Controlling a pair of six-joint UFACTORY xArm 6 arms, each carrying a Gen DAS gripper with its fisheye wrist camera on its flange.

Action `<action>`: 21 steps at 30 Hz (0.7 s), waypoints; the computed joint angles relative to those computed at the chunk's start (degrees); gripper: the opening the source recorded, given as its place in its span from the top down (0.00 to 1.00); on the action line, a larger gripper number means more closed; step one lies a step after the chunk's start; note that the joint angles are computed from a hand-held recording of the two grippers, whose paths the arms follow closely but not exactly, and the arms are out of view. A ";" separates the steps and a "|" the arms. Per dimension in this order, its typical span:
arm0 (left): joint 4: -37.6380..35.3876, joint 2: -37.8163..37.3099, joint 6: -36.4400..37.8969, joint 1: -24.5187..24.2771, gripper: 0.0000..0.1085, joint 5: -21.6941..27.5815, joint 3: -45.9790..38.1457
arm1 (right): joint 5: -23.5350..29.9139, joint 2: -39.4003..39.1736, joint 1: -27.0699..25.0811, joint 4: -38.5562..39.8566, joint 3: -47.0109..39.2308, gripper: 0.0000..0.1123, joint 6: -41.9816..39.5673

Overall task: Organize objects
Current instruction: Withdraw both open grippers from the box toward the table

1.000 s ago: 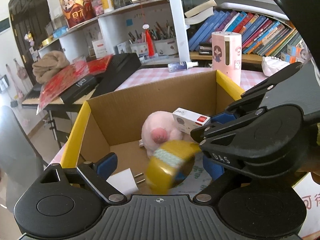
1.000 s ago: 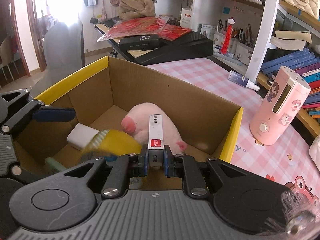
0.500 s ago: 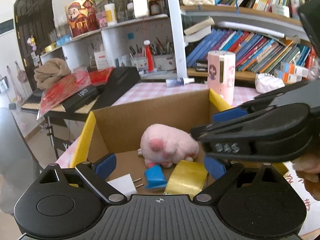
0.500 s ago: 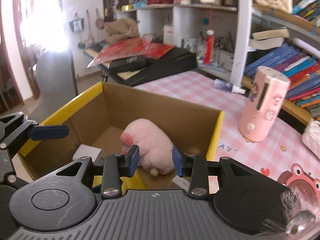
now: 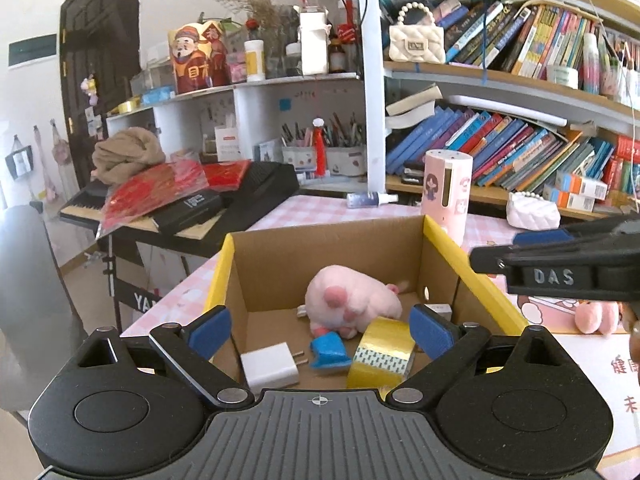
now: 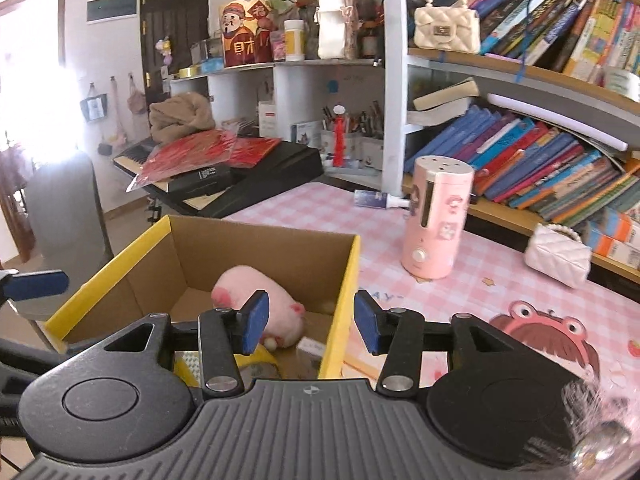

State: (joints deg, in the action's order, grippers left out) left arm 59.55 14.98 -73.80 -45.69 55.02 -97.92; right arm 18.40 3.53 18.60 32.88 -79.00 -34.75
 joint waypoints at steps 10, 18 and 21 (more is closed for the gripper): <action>-0.71 -6.21 -4.18 -2.93 0.10 1.93 8.09 | -4.04 -12.29 0.50 -16.90 16.66 0.50 14.07; -2.62 -10.48 -5.25 -6.34 0.10 3.50 13.78 | -4.78 -21.55 0.65 -30.43 27.80 0.48 27.85; -3.91 -11.59 -4.65 -7.64 0.10 4.03 15.21 | -4.05 -25.38 0.99 -33.06 31.54 0.45 30.82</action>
